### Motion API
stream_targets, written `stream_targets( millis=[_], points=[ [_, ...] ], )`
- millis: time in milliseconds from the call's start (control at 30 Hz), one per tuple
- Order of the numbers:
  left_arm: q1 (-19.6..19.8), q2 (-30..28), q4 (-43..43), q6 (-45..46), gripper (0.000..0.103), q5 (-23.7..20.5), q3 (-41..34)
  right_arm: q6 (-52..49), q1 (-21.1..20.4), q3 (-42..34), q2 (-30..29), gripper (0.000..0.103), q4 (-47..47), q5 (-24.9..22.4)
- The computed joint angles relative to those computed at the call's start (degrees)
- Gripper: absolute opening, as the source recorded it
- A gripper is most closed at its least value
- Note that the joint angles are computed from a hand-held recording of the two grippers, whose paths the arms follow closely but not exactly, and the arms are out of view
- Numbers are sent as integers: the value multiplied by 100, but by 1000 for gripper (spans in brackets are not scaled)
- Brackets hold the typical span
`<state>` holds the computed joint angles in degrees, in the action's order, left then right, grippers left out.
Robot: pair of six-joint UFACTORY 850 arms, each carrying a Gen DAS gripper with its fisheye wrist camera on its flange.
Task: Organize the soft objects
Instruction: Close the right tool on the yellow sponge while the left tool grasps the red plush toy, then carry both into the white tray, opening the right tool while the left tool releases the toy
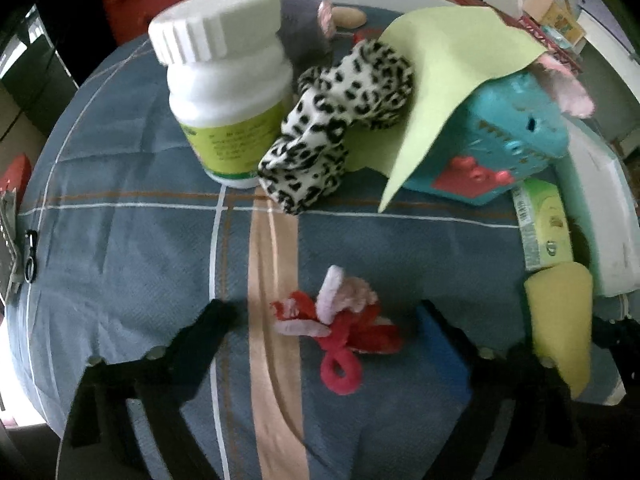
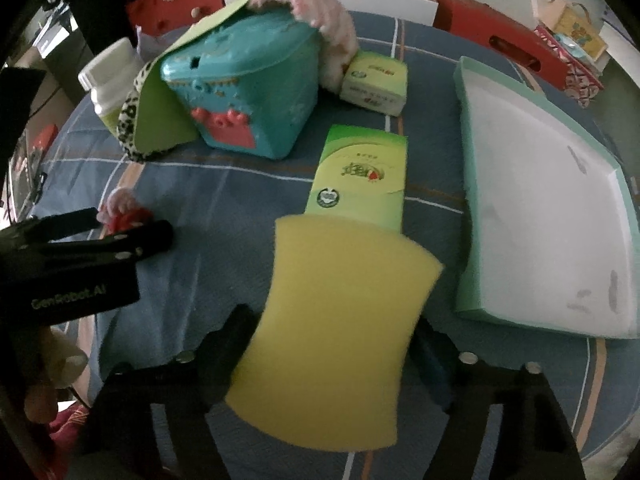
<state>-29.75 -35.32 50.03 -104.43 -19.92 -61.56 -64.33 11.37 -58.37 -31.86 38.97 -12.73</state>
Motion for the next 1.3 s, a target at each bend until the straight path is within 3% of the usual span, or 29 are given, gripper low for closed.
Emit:
stream_targets(
  millis=[167,200,333,600,767,967,1100,1300],
  points=[
    [-69,-39,-206,198,64,-92,-114,-542,-40,0,44,71,661,-127],
    [-76,-37,-170,148,55,-61,-108,-628,-47,10,61,71,765,-148],
    [-21,13,-326,230,49,83,-85,-668,-146,-79,107,69,834,-327],
    [165,497,-199,-131,49,719,572,-1047,-239,-45,376,67,1315,-654],
    [32,945,390,-750,49,402,759,-1774,-481,34,720,68,2043,-1035],
    [-64,1167,767,-867,49,90,556,-2320,-794,-57,974,68,2642,-1386],
    [-286,1331,169,-287,49,-196,177,-2214,-861,-376,901,68,2866,-1253],
    [-324,830,-198,624,49,-319,-782,-1690,-1026,-890,615,68,2819,-1172]
  ],
)
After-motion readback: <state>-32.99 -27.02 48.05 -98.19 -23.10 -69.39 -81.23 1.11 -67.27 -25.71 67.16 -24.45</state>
